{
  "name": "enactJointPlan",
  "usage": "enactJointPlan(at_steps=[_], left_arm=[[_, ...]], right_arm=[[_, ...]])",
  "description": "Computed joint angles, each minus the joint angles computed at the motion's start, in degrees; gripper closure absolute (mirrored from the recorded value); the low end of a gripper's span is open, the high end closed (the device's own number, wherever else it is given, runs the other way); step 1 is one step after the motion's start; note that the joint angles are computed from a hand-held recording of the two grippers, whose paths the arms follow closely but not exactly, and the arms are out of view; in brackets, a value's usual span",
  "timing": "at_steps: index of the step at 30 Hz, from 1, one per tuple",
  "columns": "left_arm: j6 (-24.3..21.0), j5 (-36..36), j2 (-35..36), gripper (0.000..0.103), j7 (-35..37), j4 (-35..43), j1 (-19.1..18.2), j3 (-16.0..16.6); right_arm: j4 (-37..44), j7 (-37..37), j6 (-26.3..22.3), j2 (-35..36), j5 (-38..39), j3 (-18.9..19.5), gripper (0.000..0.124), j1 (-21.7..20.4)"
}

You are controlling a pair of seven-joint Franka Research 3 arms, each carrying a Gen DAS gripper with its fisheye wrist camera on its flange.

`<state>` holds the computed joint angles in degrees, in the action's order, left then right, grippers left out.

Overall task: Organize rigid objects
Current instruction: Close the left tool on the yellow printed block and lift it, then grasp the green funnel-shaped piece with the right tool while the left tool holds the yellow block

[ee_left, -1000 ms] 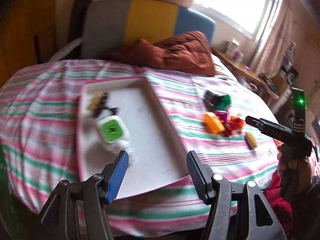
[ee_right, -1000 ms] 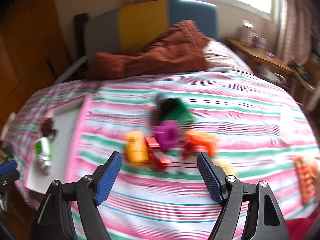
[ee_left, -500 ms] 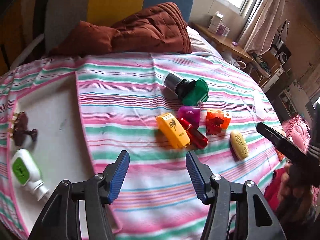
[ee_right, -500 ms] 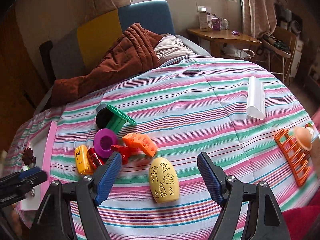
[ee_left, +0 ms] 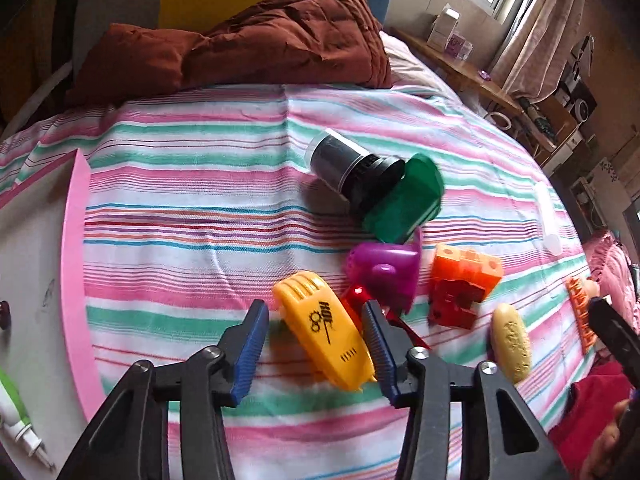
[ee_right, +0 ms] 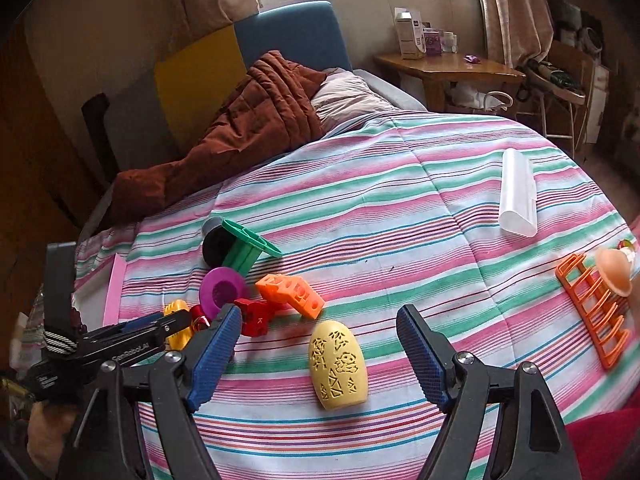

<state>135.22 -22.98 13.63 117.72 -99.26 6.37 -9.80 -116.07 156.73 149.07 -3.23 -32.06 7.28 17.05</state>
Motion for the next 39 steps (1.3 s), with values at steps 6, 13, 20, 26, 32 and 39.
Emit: enactJointPlan(at_steps=[6, 13, 20, 26, 32, 39], left_arm=[[-0.4, -1.3, -0.2, 0.077, 1.2, -1.5, 1.1, 0.1], [0.8, -3.5, -6.4, 0.077, 7.7, -9.2, 1.4, 1.4], [7.1, -4.2, -9.9, 0.077, 14.3, -15.5, -0.9, 2.9], [6.4, -7.2, -9.6, 0.077, 16.3, -15.2, -0.8, 3.4], [6.4, -9.5, -9.4, 0.077, 17.4, -15.2, -0.8, 3.6], [5.6, -12.3, -9.5, 0.077, 19.4, -15.4, -0.5, 3.8]], right_arm=[[0.6, -0.8, -0.7, 0.4, -0.4, 0.0, 0.044, 0.3], [1.0, -1.7, -1.8, 0.9, -0.4, -0.1, 0.044, 0.8], [0.5, -5.3, 0.6, 1.8, 4.3, -0.7, 0.044, 1.3], [5.4, -12.6, 3.3, 5.5, 12.2, -1.5, 0.044, 1.8], [22.1, -23.8, -6.9, 16.9, 15.7, -3.7, 0.046, 4.1], [42.6, -33.8, -20.7, 30.8, 18.5, -7.3, 0.065, 6.8]])
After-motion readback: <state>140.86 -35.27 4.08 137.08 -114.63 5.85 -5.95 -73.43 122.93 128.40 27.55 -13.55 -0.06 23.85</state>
